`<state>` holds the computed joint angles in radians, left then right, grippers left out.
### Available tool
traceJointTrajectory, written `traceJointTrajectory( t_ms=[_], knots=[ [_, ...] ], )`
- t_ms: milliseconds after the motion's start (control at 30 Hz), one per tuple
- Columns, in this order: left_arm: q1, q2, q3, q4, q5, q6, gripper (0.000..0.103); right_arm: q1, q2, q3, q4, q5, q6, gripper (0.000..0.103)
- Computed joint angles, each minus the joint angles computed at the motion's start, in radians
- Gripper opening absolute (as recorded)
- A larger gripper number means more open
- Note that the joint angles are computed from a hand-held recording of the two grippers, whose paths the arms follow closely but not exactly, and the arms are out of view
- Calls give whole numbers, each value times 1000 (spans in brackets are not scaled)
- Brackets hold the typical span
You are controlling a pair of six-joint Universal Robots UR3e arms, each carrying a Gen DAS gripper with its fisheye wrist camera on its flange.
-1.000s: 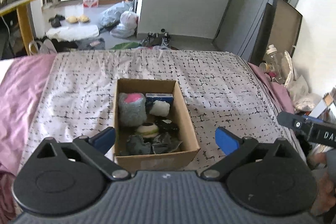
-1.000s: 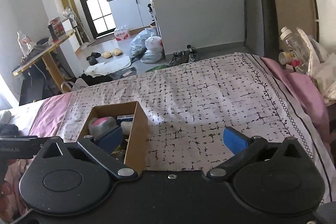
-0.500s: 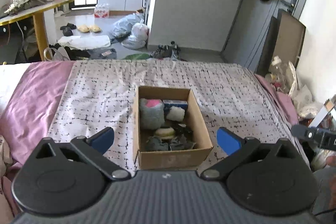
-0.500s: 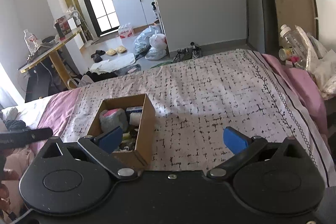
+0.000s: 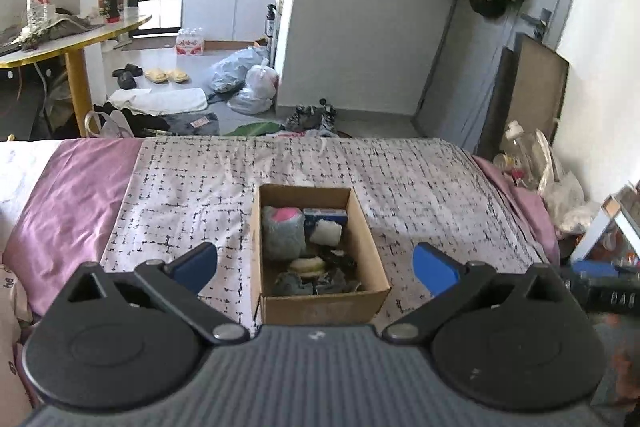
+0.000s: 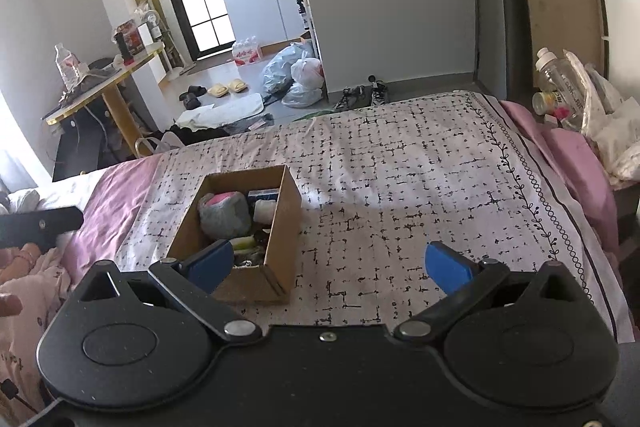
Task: Organize soft objects
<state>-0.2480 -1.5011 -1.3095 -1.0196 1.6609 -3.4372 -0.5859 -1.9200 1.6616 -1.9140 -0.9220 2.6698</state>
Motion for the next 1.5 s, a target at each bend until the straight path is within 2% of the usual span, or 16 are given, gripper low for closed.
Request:
traceJointTrajectory(
  t_ms=[433,700,1133,1500],
  knots=[
    [-67,-82,124,-17,96,-46,103,-34,-19,-25,105,44,-97,103],
    [-108,-114,150,-51,140,-48,103,-37,-6,-41,119,55,-99,103],
    [-92,-71,82,-84,125,-88,103,-23,-5,-30,80,43,-78,103],
    [-107,-81,88,-79,120,-51,103,-26,14,-49,77,38,-77,103]
  ],
)
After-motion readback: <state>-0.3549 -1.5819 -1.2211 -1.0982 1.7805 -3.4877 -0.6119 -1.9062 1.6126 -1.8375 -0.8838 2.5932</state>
